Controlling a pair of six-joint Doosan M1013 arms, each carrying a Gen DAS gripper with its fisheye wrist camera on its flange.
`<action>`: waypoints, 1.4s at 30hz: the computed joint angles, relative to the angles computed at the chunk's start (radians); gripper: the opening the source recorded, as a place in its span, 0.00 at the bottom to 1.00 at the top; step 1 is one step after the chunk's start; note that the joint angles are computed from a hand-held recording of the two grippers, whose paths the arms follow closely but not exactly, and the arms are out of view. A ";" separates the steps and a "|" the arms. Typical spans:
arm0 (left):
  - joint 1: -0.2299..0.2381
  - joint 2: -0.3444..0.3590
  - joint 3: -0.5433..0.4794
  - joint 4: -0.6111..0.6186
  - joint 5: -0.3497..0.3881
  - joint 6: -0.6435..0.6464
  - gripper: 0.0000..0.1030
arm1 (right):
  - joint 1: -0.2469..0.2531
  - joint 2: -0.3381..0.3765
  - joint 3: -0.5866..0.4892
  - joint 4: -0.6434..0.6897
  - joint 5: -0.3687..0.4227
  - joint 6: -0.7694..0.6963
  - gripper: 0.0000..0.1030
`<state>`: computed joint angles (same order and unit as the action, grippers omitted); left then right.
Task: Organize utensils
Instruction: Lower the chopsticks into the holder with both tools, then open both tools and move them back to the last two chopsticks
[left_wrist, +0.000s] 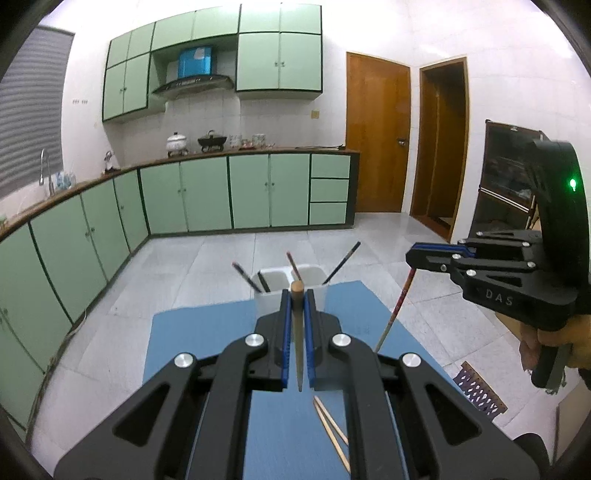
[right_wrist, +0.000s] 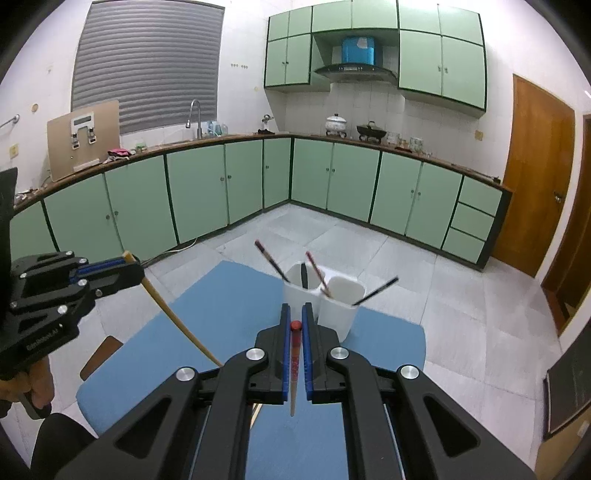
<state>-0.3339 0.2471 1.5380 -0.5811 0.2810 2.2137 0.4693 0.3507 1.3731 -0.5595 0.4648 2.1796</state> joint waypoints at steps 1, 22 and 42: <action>-0.001 0.006 -0.010 0.004 0.002 0.002 0.06 | -0.002 0.004 -0.010 0.002 0.001 -0.005 0.06; -0.006 0.155 -0.286 0.182 0.067 -0.158 0.06 | -0.072 0.120 -0.270 0.130 0.045 -0.162 0.06; -0.010 0.357 -0.509 0.335 0.043 -0.457 0.06 | -0.126 0.267 -0.424 0.037 0.072 -0.023 0.06</action>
